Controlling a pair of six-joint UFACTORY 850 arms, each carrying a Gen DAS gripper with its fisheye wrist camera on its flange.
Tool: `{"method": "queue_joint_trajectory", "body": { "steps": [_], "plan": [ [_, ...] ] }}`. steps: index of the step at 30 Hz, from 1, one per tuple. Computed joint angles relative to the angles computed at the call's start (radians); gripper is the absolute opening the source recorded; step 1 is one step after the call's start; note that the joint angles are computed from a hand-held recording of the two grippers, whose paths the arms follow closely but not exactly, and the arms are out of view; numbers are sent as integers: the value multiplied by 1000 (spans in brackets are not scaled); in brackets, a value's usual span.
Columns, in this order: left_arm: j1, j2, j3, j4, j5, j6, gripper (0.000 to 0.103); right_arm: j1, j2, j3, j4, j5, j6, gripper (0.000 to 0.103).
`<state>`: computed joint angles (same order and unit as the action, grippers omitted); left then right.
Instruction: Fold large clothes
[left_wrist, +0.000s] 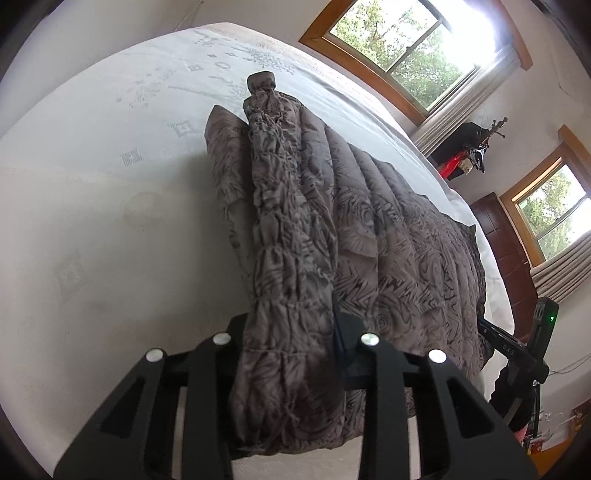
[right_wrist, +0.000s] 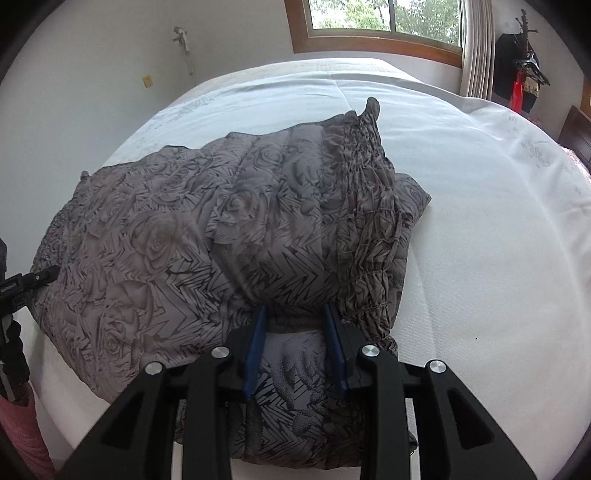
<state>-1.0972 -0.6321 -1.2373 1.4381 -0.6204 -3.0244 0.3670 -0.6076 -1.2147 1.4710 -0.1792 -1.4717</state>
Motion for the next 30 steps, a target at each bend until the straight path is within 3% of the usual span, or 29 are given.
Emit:
{"method": "queue_joint_trajectory", "body": {
  "steps": [4,7,9,15,20,30],
  "plan": [
    [-8,20,-4,-39,-25,40,25,-19,12,-20,-194,-55,204,35],
    [-18,29,-46,-107,-73,152,25,-29,68,18,-88,-72,66,53],
    [-23,28,-93,-150,-114,241,25,-31,108,47,11,-45,-47,53],
    [-33,-50,-333,-261,-240,557,25,-59,155,73,2,-31,-32,53],
    [-26,-190,-608,-342,-308,811,25,-73,172,102,63,-40,-84,53],
    [28,-610,-1301,-607,-309,1320,25,-101,190,136,75,-70,-112,53]
  ]
}}
